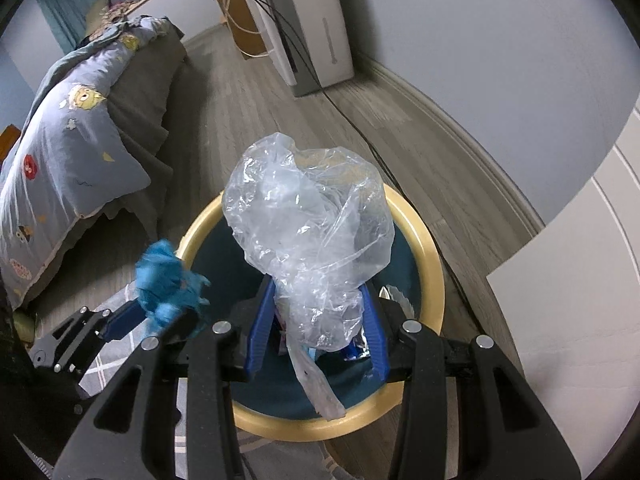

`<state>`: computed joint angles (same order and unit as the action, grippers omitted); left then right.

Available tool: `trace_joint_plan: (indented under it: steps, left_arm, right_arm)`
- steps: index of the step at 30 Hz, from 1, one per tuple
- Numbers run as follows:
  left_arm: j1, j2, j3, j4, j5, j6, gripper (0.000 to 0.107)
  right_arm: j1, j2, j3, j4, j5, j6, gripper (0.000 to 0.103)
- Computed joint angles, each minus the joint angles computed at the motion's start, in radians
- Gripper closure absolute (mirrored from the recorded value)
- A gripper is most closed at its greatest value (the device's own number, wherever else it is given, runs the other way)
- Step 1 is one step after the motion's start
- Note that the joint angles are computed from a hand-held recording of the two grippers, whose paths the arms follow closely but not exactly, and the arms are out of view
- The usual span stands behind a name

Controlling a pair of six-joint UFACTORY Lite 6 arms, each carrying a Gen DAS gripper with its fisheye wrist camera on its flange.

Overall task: Collect trash
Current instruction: 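Open both tools to drop the plastic bag and glove into the bin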

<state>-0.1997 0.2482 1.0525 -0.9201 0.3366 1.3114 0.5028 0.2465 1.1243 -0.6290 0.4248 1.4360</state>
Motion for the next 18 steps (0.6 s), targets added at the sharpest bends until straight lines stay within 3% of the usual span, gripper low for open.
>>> trace_joint_plan:
  steps: [1, 3, 8, 10, 13, 18]
  left_arm:
    - [0.001, -0.003, -0.004, -0.005, -0.008, 0.009, 0.05]
    - [0.008, -0.015, -0.024, -0.042, -0.032, 0.054, 0.045]
    - [0.048, -0.032, -0.045, -0.105, -0.038, 0.109, 0.028]
    - [0.064, -0.03, -0.045, -0.098, -0.033, 0.097, 0.02]
    - [0.084, -0.035, -0.056, -0.118, -0.041, 0.119, 0.016]
    - [0.116, -0.062, -0.087, -0.113, -0.041, 0.129, 0.015]
  right_arm:
    - [0.001, 0.005, 0.007, 0.002, 0.001, -0.006, 0.061]
    - [-0.002, 0.006, 0.005, 0.027, -0.011, -0.03, 0.059]
    - [0.006, 0.031, 0.043, 0.047, 0.011, -0.067, 0.041]
    - [0.009, 0.032, 0.048, 0.033, 0.016, -0.052, 0.027]
    - [0.017, 0.031, 0.052, 0.007, 0.029, -0.027, 0.011]
    - [0.027, 0.051, 0.09, 0.012, 0.079, -0.039, 0.006]
